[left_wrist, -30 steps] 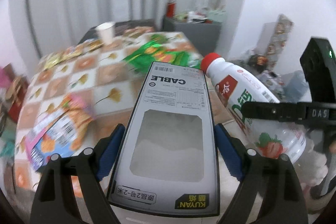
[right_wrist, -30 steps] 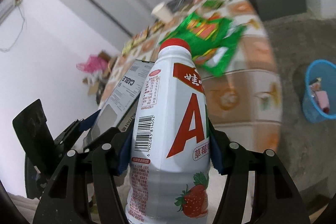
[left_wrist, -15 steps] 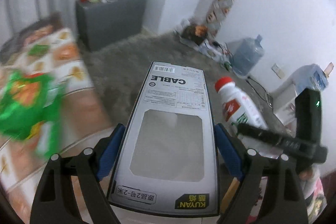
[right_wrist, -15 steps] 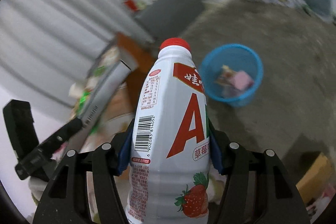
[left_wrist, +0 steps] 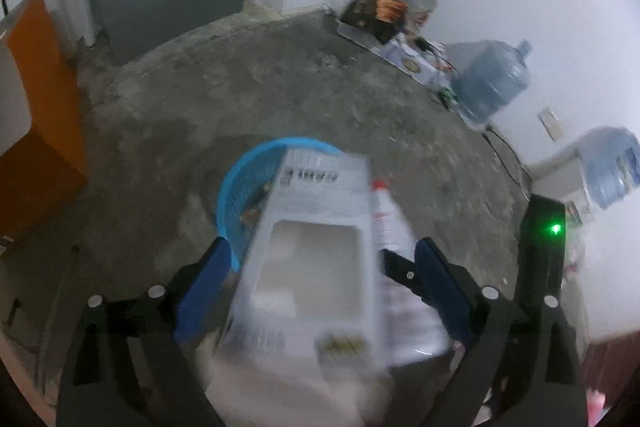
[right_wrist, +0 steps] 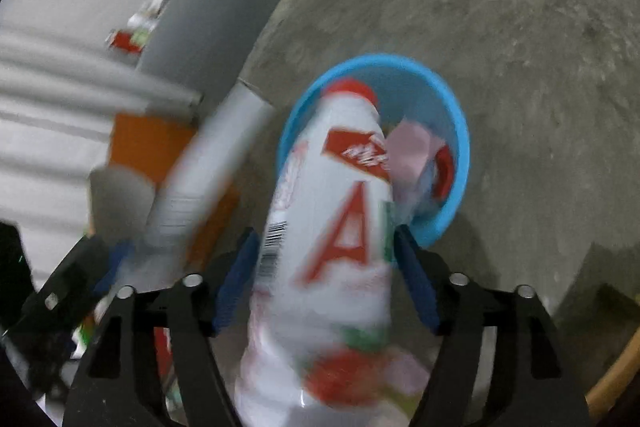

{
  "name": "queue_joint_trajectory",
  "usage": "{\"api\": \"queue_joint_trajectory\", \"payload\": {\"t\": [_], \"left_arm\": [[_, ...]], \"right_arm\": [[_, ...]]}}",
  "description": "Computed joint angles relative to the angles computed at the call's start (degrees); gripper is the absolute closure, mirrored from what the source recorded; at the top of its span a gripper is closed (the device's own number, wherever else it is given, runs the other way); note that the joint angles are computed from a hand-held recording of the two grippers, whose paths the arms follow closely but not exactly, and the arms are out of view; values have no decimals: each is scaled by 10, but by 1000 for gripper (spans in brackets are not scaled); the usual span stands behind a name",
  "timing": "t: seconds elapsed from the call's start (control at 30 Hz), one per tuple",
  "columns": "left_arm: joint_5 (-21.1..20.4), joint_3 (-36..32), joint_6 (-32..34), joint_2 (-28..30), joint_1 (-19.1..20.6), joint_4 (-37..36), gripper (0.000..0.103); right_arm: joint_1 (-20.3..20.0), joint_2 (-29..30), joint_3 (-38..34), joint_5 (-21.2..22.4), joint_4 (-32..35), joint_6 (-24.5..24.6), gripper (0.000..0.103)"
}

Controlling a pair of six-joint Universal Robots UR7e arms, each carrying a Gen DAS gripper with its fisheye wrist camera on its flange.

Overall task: Collect trash
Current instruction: 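Open both grippers to drop the box and bottle into the wastebasket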

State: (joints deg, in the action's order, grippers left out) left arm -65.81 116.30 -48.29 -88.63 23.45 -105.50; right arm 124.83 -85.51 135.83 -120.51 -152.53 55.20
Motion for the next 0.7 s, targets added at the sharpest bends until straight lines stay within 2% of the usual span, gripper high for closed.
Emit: {"api": "queue_joint_trajectory", "payload": {"t": [0.07,0.1,0.17,0.33,0.4,0.47,0.53,0.7], "left_arm": [[-2,2,-3,11,14,-10,12],[-11,5,-8,8,18,-12,12],[-24,17,-11,-11,18,-22,12],[-16,23,-14,-60,-8,16,12],[-10,20,-32,-83,-28,40,12],[-3,14,-52,-111,-56,67,12],[7,6,-70,-134,-81,89,12],[54,-32,-171,-214,-192,213,12]], "right_arm": [[-16,0,8,-12,2,13,33],[-22,-3,14,-19,12,32,33],[-20,-16,33,-16,-5,39,33],[32,-47,44,-39,55,68,33],[57,-62,46,-45,87,85,33],[64,-69,53,-43,80,82,33],[91,-80,50,-38,91,94,33],[136,-73,24,-16,74,80,32]]}}
